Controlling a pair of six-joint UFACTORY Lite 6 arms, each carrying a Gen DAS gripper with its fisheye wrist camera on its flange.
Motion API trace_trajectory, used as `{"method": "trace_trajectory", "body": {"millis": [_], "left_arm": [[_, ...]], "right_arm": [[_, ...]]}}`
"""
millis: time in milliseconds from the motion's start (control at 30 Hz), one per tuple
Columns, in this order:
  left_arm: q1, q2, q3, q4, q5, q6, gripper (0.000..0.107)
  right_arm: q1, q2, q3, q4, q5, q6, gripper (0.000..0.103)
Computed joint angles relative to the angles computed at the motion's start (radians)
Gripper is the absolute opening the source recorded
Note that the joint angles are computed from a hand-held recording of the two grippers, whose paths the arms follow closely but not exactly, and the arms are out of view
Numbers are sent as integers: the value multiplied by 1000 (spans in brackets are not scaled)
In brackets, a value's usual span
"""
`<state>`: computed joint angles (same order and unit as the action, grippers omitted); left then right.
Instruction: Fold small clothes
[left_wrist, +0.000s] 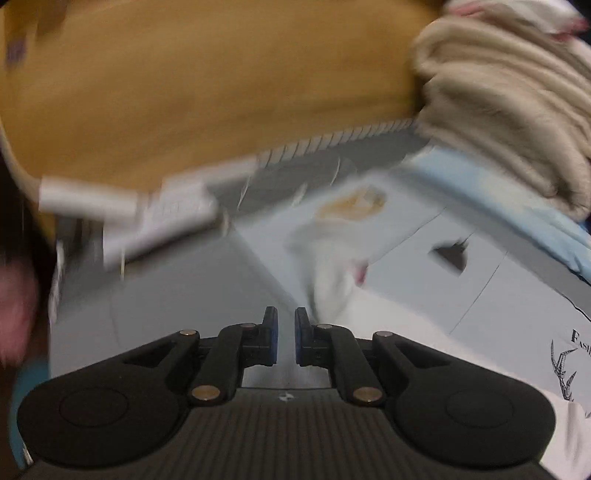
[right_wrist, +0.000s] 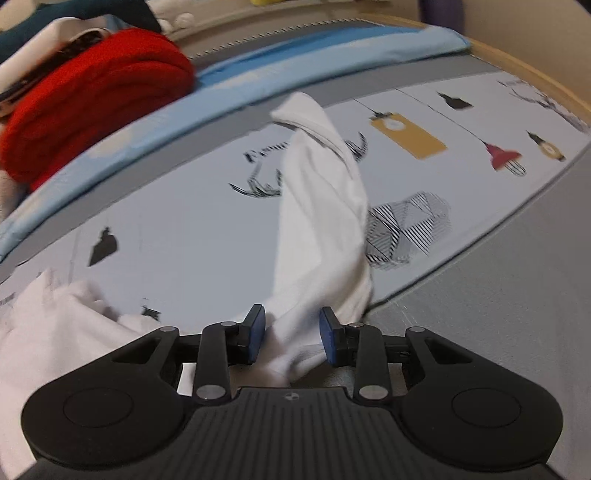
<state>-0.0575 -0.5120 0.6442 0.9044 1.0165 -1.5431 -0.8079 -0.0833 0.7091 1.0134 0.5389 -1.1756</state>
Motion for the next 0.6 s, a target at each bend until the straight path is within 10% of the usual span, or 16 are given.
{"method": "trace_trajectory", "body": {"millis": [200,600], "left_arm": [[-367,161,112,16,-213,-10,39],[-790,536,392,28,-318,-71,44]], "right_arm": [[-10,28,2,13,-9,17,5],[-195,109,91,29,184,-55,9]]}}
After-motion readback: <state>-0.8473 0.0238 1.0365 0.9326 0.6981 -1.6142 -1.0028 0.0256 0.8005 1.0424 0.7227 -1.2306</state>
